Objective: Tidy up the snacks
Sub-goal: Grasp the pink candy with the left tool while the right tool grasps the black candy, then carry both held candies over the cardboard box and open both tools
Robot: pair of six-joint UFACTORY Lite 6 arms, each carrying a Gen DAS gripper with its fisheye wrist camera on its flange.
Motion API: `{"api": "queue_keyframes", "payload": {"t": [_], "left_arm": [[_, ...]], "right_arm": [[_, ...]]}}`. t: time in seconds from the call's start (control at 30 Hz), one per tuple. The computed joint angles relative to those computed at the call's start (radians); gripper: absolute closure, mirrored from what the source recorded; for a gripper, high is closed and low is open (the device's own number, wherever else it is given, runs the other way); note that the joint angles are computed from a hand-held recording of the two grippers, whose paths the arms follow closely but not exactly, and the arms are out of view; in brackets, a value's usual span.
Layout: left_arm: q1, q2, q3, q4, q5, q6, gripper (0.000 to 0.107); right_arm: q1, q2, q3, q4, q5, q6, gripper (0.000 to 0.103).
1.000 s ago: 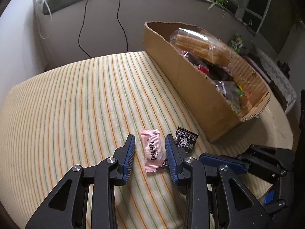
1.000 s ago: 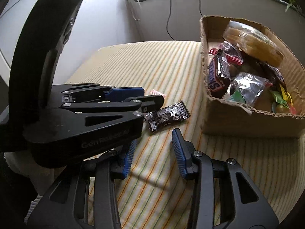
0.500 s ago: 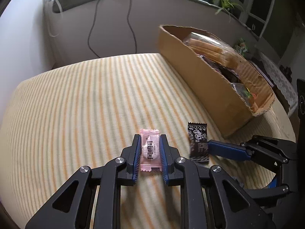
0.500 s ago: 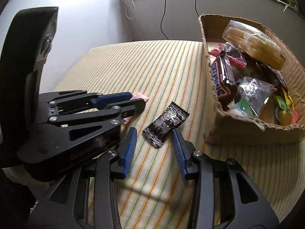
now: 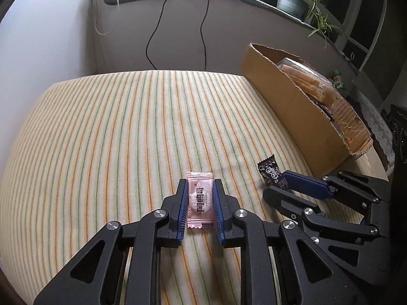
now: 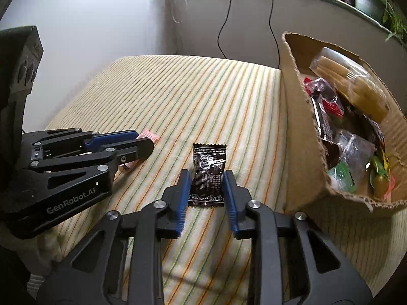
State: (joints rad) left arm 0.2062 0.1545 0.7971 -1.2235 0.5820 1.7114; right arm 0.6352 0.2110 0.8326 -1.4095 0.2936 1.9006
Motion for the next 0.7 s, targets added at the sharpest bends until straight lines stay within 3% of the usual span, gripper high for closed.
{"api": "queue_keyframes", "payload": {"t": [0.17,0.33,0.7], "left_arm": [[0.013,-0.030,-0.019,-0.002,0.003,-0.007,0.090],[0.015,-0.096,-0.052,-0.004,0.008,-0.025,0.090],[-0.015,-0.266,-0.117,0.007,0.028,-0.103,0.090]], "right_arm": [[-0.028,0.002,0.005,-0.045,-0.040,0.020,0.076],[-0.040,-0.104,-0.093,-0.133,-0.073,0.105,0.077],[-0.029,-0.352,-0.224,0.056,-0.066,-0.105,0.077]]}}
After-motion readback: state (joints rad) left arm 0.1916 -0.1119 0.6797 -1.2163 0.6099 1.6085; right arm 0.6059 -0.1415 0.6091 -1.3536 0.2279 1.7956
